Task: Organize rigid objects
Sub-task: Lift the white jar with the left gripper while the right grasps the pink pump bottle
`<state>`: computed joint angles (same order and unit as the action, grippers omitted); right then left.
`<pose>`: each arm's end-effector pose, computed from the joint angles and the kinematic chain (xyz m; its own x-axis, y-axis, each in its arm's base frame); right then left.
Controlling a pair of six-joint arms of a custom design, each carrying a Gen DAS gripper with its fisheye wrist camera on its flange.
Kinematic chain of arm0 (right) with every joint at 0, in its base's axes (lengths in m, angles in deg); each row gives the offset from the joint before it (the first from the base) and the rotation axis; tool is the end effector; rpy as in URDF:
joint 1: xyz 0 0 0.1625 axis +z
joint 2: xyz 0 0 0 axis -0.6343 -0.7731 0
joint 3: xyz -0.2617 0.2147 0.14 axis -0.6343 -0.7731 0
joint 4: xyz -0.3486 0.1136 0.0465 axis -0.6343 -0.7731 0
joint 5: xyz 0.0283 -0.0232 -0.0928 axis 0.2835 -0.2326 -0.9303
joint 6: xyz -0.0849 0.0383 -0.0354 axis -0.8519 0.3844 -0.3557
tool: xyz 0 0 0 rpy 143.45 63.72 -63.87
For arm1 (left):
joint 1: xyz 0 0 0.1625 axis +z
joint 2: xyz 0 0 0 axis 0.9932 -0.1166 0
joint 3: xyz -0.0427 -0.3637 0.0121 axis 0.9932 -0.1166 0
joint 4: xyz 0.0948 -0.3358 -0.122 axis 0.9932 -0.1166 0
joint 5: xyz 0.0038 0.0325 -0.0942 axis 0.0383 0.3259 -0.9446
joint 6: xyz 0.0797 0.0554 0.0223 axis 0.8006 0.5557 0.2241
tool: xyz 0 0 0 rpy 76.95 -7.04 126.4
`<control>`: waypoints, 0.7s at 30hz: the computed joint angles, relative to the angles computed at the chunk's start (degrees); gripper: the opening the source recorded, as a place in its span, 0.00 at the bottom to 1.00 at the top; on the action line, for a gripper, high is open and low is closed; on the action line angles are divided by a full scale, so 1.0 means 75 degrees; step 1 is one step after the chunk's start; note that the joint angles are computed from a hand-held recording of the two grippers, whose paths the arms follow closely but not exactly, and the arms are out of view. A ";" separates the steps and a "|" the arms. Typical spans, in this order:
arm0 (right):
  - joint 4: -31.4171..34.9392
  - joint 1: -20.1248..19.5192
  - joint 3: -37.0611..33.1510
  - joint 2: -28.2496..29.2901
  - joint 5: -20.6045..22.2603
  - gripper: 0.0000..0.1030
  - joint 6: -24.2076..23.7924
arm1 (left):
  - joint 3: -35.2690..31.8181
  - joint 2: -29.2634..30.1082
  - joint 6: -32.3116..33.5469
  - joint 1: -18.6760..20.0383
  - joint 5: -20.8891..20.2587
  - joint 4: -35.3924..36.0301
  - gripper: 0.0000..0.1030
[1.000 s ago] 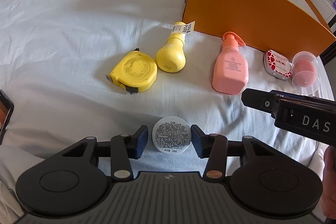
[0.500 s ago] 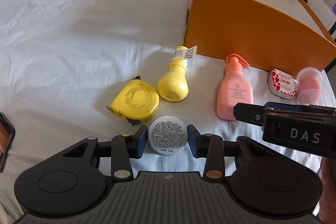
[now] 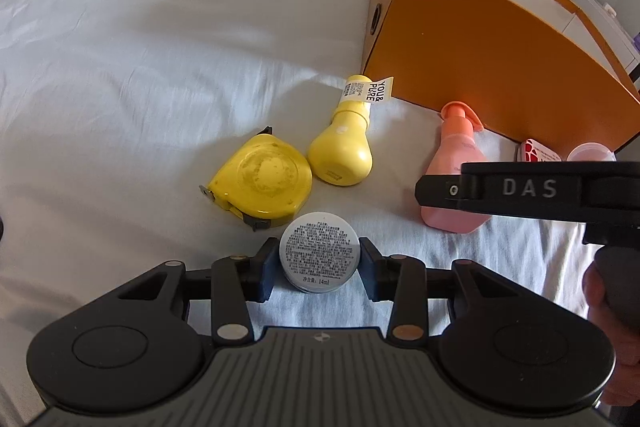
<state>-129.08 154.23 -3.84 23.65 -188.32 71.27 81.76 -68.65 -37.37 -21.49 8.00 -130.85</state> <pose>0.4226 -0.6852 -0.0130 -0.7677 -0.5219 0.3718 -0.5295 0.8435 0.0906 -0.0543 -0.5559 0.2743 -0.7301 -0.4924 -0.4738 -0.0608 0.7375 -0.6726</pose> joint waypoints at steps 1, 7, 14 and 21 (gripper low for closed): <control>0.0001 0.0013 -0.0046 0.0047 -0.0054 0.55 -0.0057 | 0.0010 -0.0001 0.0002 0.0004 -0.0009 -0.0038 0.45; -0.0613 0.0040 0.0834 -0.0306 -0.0227 0.53 -0.0325 | 0.0088 -0.0039 -0.0022 0.0013 -0.0079 -0.0242 0.45; -0.1094 0.0030 0.2126 -0.1129 -0.0258 0.52 -0.0645 | 0.0121 -0.0015 -0.0068 -0.0041 0.0000 -0.0263 0.45; -0.1561 -0.0146 0.3618 -0.2205 -0.0521 0.52 -0.1078 | 0.0079 0.0034 -0.0141 -0.0097 0.0166 -0.0078 0.45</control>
<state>-140.79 153.13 23.29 7.11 -192.23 63.19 82.36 -68.39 -38.43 -22.22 9.24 -131.44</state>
